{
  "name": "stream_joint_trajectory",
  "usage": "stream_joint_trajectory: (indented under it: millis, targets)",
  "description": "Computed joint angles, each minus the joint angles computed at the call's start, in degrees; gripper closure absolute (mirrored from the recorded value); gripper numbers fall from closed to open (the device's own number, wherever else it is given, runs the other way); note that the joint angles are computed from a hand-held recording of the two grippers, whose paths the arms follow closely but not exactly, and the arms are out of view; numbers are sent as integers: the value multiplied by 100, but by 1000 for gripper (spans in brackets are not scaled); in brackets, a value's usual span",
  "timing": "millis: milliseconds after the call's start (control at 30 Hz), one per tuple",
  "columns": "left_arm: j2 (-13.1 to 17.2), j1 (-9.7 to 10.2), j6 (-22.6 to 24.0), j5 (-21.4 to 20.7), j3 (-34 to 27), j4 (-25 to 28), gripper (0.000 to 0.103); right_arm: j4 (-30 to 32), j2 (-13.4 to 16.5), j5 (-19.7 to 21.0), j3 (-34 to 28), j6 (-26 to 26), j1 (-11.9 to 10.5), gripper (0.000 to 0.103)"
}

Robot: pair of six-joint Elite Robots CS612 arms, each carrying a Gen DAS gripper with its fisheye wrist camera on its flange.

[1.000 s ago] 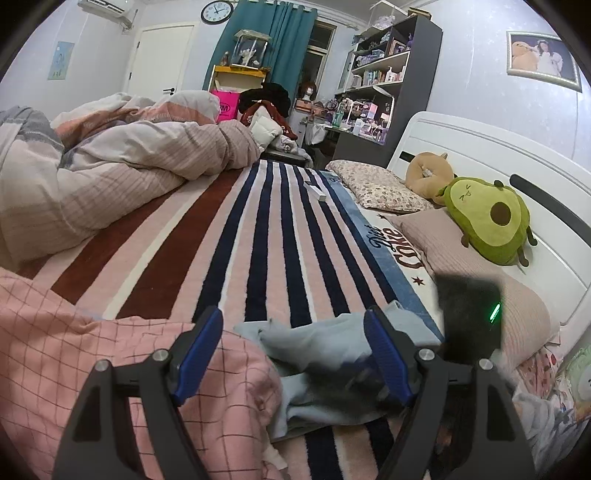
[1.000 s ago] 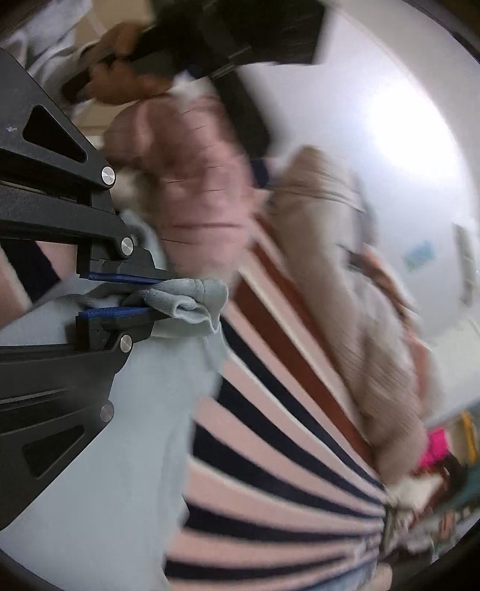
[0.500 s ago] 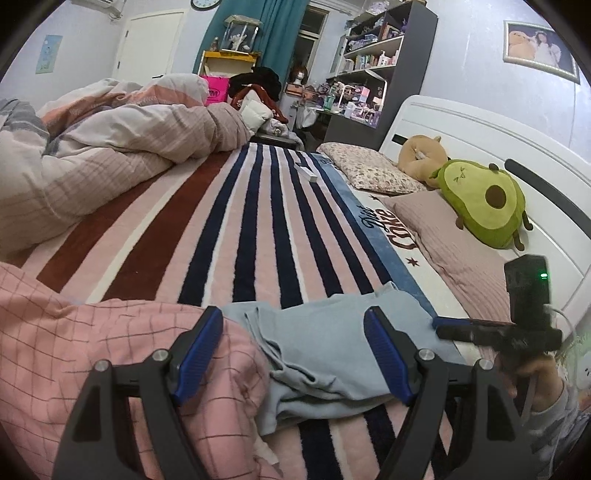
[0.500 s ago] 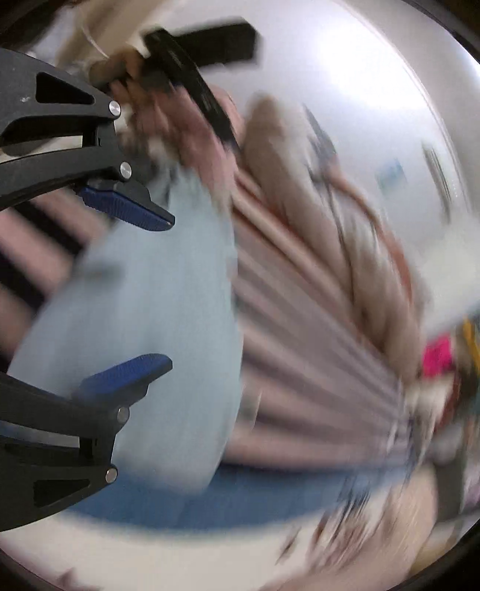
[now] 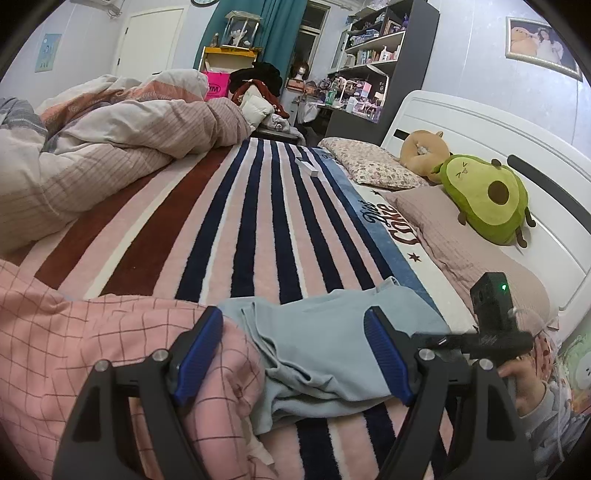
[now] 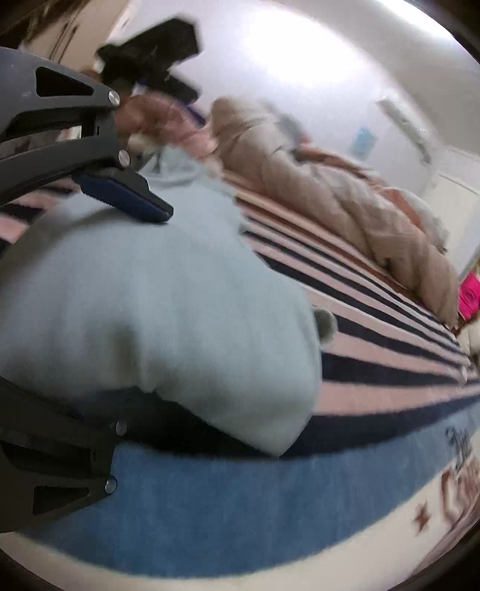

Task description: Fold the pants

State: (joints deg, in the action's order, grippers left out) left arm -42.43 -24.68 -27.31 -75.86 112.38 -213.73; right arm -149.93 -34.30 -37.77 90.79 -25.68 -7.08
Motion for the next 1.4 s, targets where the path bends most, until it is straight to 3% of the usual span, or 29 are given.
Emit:
stream_joint_trajectory:
  millis: [33,133,267,400,500,600,667,767,833,967,1033,1100,1267,1333,1367,1400]
  targets:
    - [2,-3,-3,-2,-5,18,28,-335,-45,-284,105,-68,50,66]
    - [5,-16,29,-23,-11,57,28,-834,-105,-415,266,13,26,82]
    - [8,-51,121,-90,-31,116,27,-1042,-337,-487,566,48,-155,84]
    - [35,-72,244,-408,-83,62,27,-1497,-656,-964,980,98,-387,84]
    - [52,-100,414,-624,-137,40,27,-1481,-834,-1385,1157,49,-571,82]
    - [89,-129,583,-876,-250,111,27,-1511,-963,-2009,1288,-114,-637,67]
    - [111,-161,665,-954,-324,233,27,-1645,-1076,-2225,1416,-143,-671,66]
    - [137,-168,664,-1006,-353,268,27,-2468,-1205,-2285,1673,53,-754,61]
    - [150,-159,593,-990,-361,277,27,-3248,-1234,-2282,1817,161,-758,48]
    - [200,-131,452,-1016,-414,378,27,-3677,-1182,-1773,1783,-84,-594,46]
    - [228,-120,430,-1052,-437,463,27,-3464,-1111,-1500,1671,-376,-462,45]
    - [267,-104,381,-1136,-460,548,27,-2828,-1020,-1289,1489,-784,-292,44]
    - [340,-104,385,-1193,-517,725,27,-1599,-733,-1339,1100,-1557,82,43]
    - [358,-99,398,-1205,-535,718,27,-1704,-630,-1464,1061,-1628,178,39]
    - [368,-97,411,-1207,-545,713,27,-1870,-609,-1507,1082,-1629,199,42]
    - [394,-94,436,-1245,-570,718,27,-2047,-592,-1551,1099,-1633,210,52]
